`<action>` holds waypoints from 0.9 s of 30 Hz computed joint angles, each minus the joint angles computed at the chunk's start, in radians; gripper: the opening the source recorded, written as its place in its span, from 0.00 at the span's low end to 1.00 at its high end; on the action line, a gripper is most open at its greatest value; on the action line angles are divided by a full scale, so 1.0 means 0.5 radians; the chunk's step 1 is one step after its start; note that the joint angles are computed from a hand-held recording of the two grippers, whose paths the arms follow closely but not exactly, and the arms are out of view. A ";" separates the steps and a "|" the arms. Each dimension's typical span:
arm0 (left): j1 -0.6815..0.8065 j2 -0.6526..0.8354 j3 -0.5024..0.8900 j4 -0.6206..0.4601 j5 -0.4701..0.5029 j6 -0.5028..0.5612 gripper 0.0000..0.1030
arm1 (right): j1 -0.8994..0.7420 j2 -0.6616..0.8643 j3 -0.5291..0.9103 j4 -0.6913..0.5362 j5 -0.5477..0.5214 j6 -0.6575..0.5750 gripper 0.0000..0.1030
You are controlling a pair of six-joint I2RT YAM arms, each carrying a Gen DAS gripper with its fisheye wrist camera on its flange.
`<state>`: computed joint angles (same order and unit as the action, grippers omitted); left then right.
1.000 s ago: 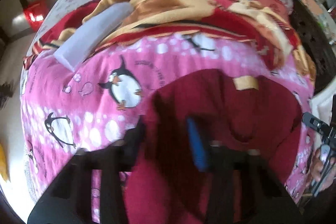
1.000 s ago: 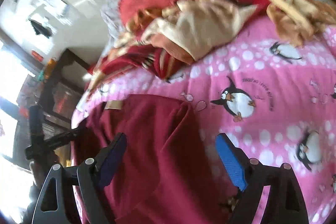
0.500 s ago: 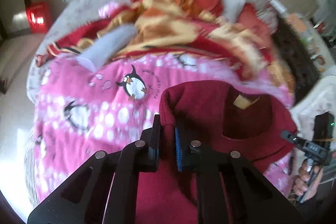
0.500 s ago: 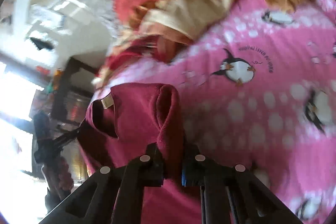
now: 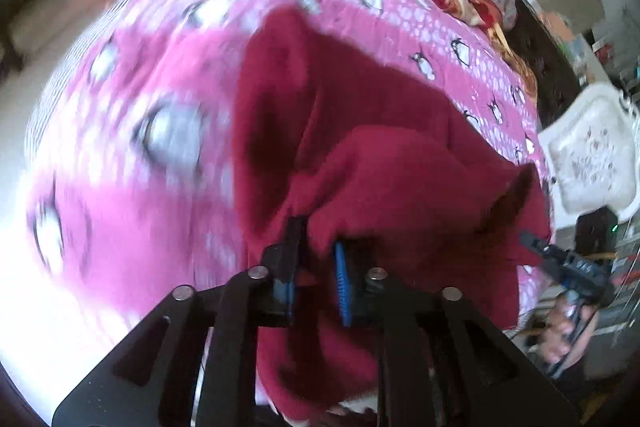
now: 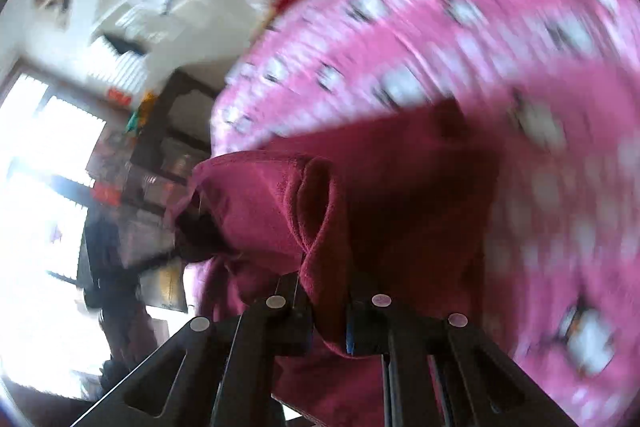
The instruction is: Fold small clothes
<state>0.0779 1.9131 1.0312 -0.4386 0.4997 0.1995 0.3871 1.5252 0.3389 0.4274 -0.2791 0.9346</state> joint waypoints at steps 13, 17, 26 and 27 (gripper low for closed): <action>0.339 -0.311 -0.166 -0.474 0.329 0.304 0.33 | 0.557 -1.032 -0.401 -0.408 0.626 0.550 0.78; 0.334 -0.225 -0.111 -0.532 0.428 0.160 0.55 | 0.836 -0.795 -0.591 0.155 0.748 1.058 0.78; 0.211 -0.132 -0.100 -0.296 0.224 -0.146 0.53 | 0.826 -0.267 -0.464 0.499 0.678 1.250 0.78; 0.192 -0.117 -0.095 -0.266 0.208 -0.164 0.52 | 0.781 -0.181 -0.452 0.570 0.623 1.258 0.76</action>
